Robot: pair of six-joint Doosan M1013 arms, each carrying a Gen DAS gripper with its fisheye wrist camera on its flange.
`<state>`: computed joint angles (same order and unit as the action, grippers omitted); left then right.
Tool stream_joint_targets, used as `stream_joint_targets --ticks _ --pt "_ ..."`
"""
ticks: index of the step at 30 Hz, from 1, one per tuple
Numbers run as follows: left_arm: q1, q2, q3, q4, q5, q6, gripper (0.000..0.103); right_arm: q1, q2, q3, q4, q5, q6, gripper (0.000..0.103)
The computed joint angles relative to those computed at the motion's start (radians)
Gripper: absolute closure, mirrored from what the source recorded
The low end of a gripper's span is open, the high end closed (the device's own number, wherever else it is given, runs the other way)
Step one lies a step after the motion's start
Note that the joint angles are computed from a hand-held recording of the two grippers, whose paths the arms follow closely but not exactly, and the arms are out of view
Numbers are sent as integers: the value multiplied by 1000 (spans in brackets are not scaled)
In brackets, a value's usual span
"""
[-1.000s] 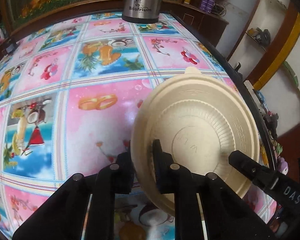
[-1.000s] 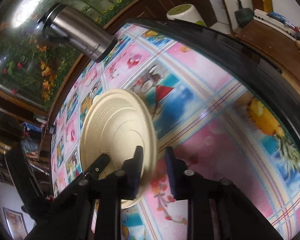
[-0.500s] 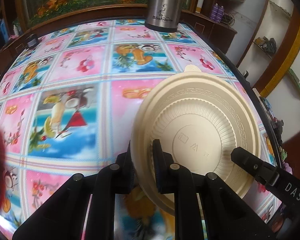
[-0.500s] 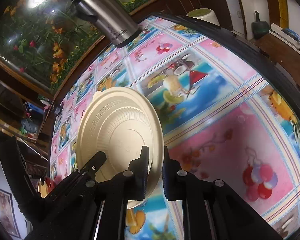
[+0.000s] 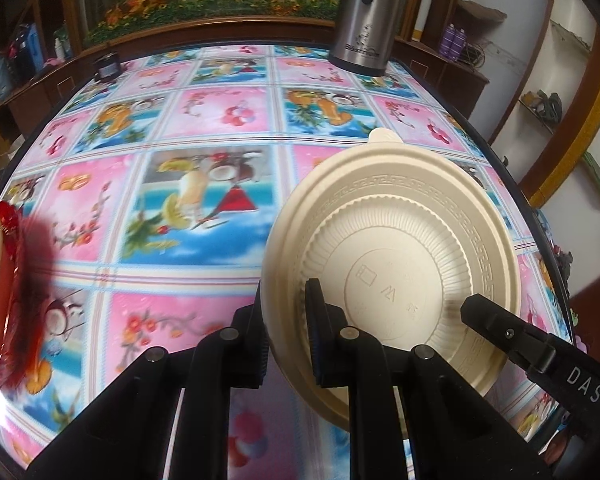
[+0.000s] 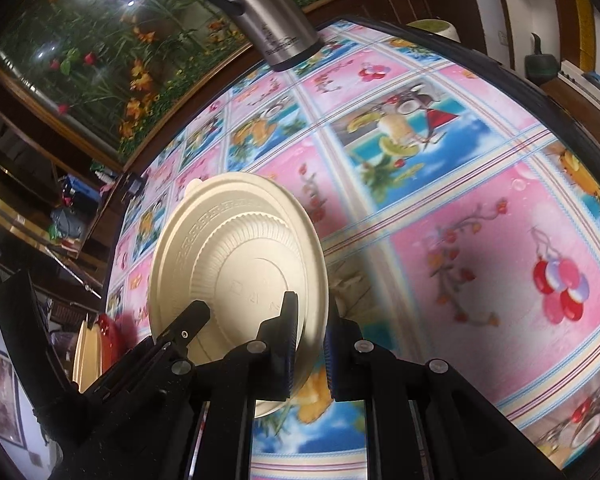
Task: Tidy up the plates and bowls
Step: 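Carry both held beige bowls toward the plate and bowl stack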
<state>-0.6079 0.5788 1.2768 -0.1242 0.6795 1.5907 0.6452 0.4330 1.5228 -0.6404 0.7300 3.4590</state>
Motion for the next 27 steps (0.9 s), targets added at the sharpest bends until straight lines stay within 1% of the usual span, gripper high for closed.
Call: stream_joint_targets --ticks 13,21,27 --pt "43 -34 56 -18 -39 -5 89 29 52 -92 15 43 -111 91" --pt "60 -58 84 -21 -61 -13 89 43 67 -125 10 49 -150 91" --pt "72 -79 106 6 -83 -41 89 50 76 -145 5 40 -175 91"
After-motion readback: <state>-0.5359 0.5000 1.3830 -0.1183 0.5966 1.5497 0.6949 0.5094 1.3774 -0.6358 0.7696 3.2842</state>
